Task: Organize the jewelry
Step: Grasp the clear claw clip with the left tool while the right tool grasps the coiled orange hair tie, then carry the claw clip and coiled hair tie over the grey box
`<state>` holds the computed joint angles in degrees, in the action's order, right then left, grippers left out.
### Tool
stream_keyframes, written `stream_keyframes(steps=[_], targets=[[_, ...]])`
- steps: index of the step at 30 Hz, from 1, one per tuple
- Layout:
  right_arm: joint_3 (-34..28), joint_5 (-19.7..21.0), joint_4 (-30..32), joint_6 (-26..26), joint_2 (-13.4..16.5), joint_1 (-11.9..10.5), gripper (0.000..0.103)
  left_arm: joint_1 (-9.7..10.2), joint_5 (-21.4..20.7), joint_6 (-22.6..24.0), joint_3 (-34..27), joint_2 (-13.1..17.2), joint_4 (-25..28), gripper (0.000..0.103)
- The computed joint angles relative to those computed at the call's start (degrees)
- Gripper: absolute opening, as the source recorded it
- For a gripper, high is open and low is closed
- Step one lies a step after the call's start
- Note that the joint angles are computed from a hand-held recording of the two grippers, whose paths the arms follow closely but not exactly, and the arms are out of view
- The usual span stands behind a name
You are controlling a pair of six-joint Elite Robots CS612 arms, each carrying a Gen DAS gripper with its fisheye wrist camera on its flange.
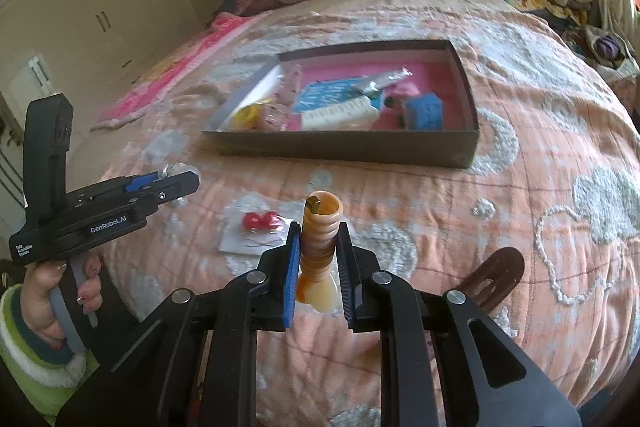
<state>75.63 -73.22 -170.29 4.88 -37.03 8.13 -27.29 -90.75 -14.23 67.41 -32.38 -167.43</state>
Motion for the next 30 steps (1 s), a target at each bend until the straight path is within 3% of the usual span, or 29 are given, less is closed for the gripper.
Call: stream_keyframes(steps=[19,30], targets=[[0.7,3.6,-5.4,-4.6,-2.3,1.2,0.017,0.02,5.1,-1.2,5.6,-4.7,-7.8,0.031],[0.1,3.5,-8.1,-5.0,-3.1,1.0,0.017,-0.73,6.0,0.9,4.4,-4.9,-9.2,0.031]])
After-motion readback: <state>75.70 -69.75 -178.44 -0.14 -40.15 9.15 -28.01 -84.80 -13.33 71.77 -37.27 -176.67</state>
